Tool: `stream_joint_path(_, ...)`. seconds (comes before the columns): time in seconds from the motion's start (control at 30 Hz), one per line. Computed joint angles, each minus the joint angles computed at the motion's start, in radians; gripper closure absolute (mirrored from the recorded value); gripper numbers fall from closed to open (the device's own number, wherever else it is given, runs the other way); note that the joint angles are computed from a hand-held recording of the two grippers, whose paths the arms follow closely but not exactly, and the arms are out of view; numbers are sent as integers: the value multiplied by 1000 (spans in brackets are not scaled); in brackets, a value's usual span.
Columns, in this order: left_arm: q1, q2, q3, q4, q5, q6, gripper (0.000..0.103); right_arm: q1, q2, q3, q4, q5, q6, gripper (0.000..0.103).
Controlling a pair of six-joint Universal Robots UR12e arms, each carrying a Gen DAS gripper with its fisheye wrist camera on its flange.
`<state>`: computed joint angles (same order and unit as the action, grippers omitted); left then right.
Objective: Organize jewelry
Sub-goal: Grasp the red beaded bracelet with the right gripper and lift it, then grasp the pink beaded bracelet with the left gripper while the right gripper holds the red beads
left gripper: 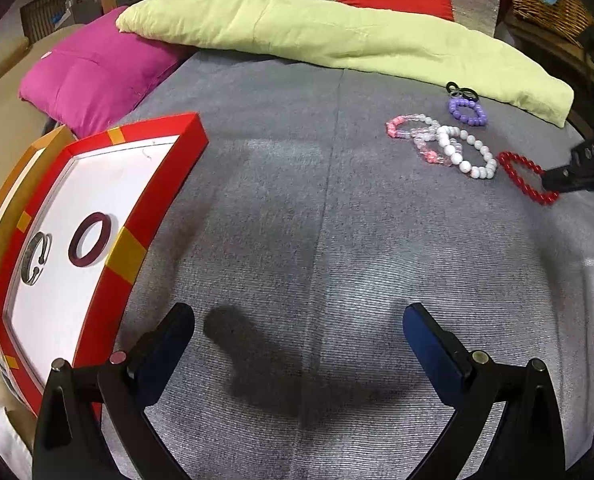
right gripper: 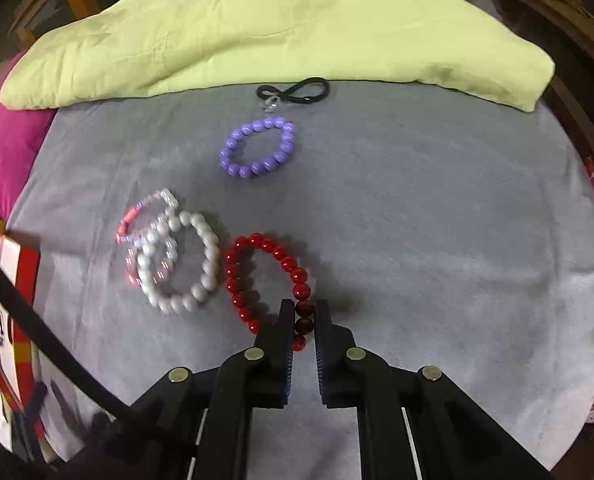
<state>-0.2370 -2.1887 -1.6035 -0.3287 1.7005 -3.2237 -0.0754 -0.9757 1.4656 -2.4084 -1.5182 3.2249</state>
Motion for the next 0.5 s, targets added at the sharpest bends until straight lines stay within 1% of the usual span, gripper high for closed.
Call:
stream_joint_path(0.07, -1, 2, -6, 22, -1, 7, 0, -7, -13, 26, -24, 12, 5, 93)
stream_joint_path(0.1, -3, 2, -9, 37, 5, 11, 0, -7, -18, 38, -36, 0, -3, 93)
stream_joint_path(0.13, -4, 2, -9, 44, 10, 13, 0, -4, -18, 42, -34, -21, -21, 93)
stream_joint_path(0.17, -5, 2, -8, 50, 14, 14, 0, -5, -16, 42, -24, -24, -28, 93)
stream_joint_path(0.2, -4, 2, -5, 51, 9, 12, 0, -7, -12, 44, -22, -19, -31, 93)
stream_joint_path(0.27, 2, 1, 14, 42, -21, 7, 0, -3, -9, 50, -44, -40, -56, 92)
stream_joint_path(0.3, 3, -4, 29, 42, -30, 13, 0, 7, -6, 48, -49, -71, -86, 92)
stream_joint_path(0.37, 2, -25, 83, 19, -36, 40, 0, 19, -7, 46, -48, -101, -124, 91)
stream_joint_path(0.43, 2, -55, 155, -30, -51, 56, 0, 15, -10, 53, -58, -82, -138, 91)
stream_joint_path(0.5, -3, -92, 237, -92, -36, 64, 0, 3, -18, 74, -85, -46, -142, 91)
